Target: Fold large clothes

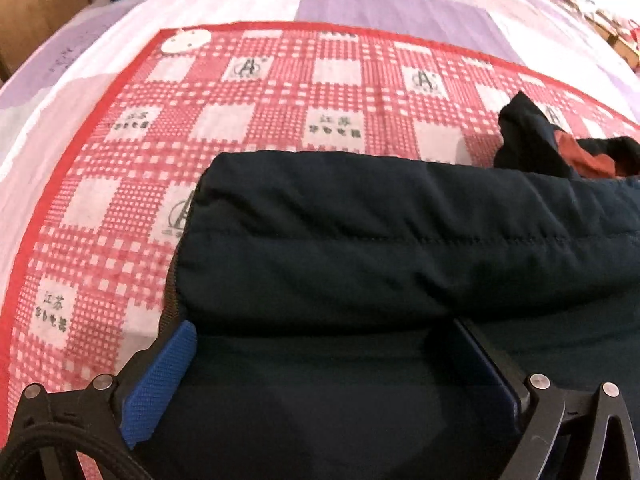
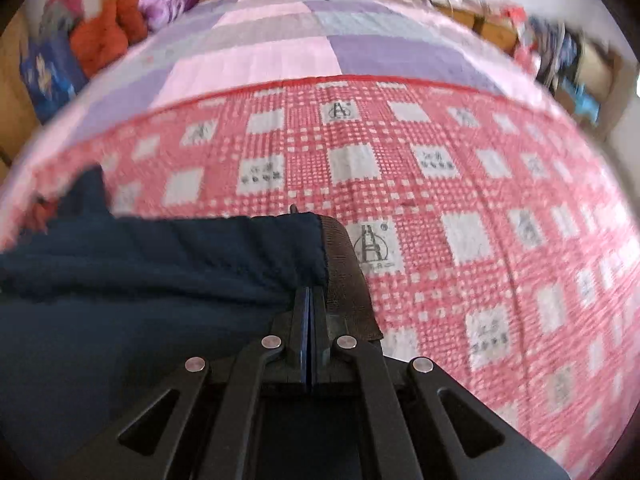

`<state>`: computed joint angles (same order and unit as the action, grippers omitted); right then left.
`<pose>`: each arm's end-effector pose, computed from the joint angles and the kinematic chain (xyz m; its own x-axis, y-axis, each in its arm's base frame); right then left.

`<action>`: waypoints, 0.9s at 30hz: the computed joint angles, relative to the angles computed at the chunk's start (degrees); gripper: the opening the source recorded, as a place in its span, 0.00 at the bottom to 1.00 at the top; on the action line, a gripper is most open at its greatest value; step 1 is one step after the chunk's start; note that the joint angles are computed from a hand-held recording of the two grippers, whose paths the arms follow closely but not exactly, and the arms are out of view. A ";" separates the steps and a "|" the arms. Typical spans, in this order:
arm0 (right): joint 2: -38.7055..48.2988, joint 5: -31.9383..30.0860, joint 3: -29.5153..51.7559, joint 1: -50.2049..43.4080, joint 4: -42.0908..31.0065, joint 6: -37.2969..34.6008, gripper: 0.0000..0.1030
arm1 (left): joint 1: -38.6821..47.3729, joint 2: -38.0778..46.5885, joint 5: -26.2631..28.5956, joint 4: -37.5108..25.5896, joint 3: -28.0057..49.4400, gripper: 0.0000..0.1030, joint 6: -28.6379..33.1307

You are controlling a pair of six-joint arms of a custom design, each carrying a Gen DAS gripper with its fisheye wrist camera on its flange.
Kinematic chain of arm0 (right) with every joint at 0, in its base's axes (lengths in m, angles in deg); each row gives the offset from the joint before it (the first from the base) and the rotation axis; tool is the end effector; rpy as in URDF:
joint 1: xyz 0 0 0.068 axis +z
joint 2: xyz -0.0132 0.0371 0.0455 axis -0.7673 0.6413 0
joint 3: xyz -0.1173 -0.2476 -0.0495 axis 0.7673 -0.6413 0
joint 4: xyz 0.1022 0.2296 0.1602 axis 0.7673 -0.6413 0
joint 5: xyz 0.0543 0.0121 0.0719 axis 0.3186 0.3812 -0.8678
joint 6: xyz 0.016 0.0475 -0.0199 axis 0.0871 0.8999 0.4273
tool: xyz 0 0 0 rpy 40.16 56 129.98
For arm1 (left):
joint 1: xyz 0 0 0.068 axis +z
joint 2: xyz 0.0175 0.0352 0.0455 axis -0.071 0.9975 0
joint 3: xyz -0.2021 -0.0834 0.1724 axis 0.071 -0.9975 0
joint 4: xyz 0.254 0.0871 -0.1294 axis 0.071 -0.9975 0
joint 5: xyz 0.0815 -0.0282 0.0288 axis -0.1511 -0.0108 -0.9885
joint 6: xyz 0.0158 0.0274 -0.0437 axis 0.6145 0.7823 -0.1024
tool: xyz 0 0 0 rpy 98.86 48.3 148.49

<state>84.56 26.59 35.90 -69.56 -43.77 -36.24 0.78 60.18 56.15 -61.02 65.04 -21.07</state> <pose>0.2610 -0.0894 0.1999 -0.8171 0.3541 -0.4548 0.3525 0.9313 0.0918 0.3814 0.0269 0.1734 -0.8806 0.1627 -0.4451 0.1969 0.9799 -0.0314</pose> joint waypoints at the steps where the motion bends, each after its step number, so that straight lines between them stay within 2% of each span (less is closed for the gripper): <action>1: -1.57 -1.75 -0.58 -1.45 0.22 0.50 0.00 | -0.06 -1.80 -0.26 -1.30 -0.73 1.00 0.20; 3: -8.09 2.51 -2.78 -2.65 -1.60 -0.51 0.00 | 0.67 -4.97 -0.15 -2.01 -2.52 0.98 1.55; 5: -13.27 -0.32 -5.07 -5.86 -5.94 -2.98 0.00 | 2.65 -9.90 2.38 -2.01 -6.03 0.97 3.18; 7: -16.46 1.01 -7.10 -4.98 -7.29 -4.66 0.00 | 5.23 -14.02 5.46 -2.45 -9.07 0.97 4.66; 10: -19.85 4.20 -10.95 -4.22 -10.55 -8.64 0.00 | 9.59 -17.80 6.81 -3.52 -13.45 0.98 6.93; 12: -25.06 4.19 -12.81 -6.22 -12.76 -7.87 0.00 | 12.16 -18.45 8.34 -6.21 -13.78 0.98 4.68; 16: -41.03 6.55 -14.30 -2.45 -20.51 -5.02 0.00 | 8.83 -27.75 2.16 -8.31 -16.98 0.98 2.93; 18: -46.72 9.85 -13.54 7.46 -26.22 1.26 0.00 | 6.05 -32.42 -0.45 -12.65 -17.93 0.98 2.08; 20: -50.39 14.24 -12.23 21.86 -32.51 10.03 0.00 | 4.24 -36.25 -1.77 -17.09 -18.62 0.98 1.20; 21: -50.69 16.43 -11.70 29.06 -34.57 15.23 0.04 | 3.28 -38.11 -2.72 -19.15 -19.00 0.98 0.73; 24: -47.76 22.50 -10.18 50.66 -37.60 33.32 0.04 | -0.41 -45.49 -3.76 -27.66 -20.80 0.98 -3.99; 27: -42.89 27.45 -9.61 68.77 -37.69 47.95 0.04 | -5.74 -52.32 -5.65 -33.31 -22.87 0.98 -7.94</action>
